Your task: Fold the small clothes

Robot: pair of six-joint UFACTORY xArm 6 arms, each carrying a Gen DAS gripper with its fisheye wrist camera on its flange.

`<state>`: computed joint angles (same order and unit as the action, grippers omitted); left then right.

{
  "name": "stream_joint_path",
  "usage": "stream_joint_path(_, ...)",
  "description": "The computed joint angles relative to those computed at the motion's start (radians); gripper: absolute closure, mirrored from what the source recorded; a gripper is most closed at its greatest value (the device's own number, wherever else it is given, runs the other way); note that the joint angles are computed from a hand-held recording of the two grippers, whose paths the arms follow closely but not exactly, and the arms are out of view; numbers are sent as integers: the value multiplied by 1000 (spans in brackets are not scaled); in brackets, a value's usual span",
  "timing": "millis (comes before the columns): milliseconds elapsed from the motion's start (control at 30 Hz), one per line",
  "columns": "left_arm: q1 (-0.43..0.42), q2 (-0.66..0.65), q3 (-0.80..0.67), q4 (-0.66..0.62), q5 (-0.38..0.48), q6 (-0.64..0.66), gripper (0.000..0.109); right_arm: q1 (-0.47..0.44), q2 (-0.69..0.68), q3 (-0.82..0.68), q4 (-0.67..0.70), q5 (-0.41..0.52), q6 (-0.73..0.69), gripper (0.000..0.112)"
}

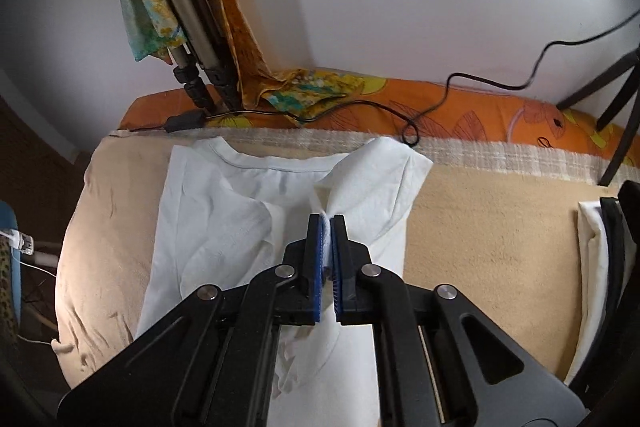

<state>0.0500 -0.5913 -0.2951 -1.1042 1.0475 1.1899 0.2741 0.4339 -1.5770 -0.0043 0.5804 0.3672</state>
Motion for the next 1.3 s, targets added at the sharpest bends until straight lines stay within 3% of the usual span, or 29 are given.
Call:
stream_joint_path(167, 18, 19, -12, 10, -2, -8, 103, 26, 132, -148, -147, 102, 75, 107)
stream_joint_path(233, 20, 6, -7, 10, -7, -5, 103, 16, 111, -106, -109, 65, 63, 104)
stream_joint_path(300, 23, 0, -6, 12, -12, 5, 103, -5, 22, 21, 1, -44, 10, 91)
stream_joint_path(367, 29, 4, -9, 16, -12, 9, 103, -24, -84, 148, 12, -132, 13, 69)
stream_joint_path(433, 27, -3, -5, 21, -22, -1, 103, -45, -202, 281, 61, -194, -12, 69)
stream_joint_path(500, 40, -12, -2, 27, -10, -1, 103, -58, -330, 420, 223, -236, -130, 69)
stream_joint_path(700, 92, -120, 31, 71, 22, 6, 98, -56, -728, 823, 473, -253, -319, 69)
stream_joint_path(867, 208, -242, 59, 118, 118, 32, 94, 15, -1027, 1123, 594, -215, -363, 69)
stream_joint_path(967, 301, -263, 52, 139, 161, 40, 69, 103, -1176, 1269, 610, -196, -319, 69)
stream_joint_path(1133, 383, -192, 3, 173, 110, 44, 68, 245, -1365, 1451, 628, -203, -219, 68)
stream_joint_path(1300, 358, -24, -72, 212, -2, -19, 68, 358, -1398, 1532, 637, -247, -150, 68)
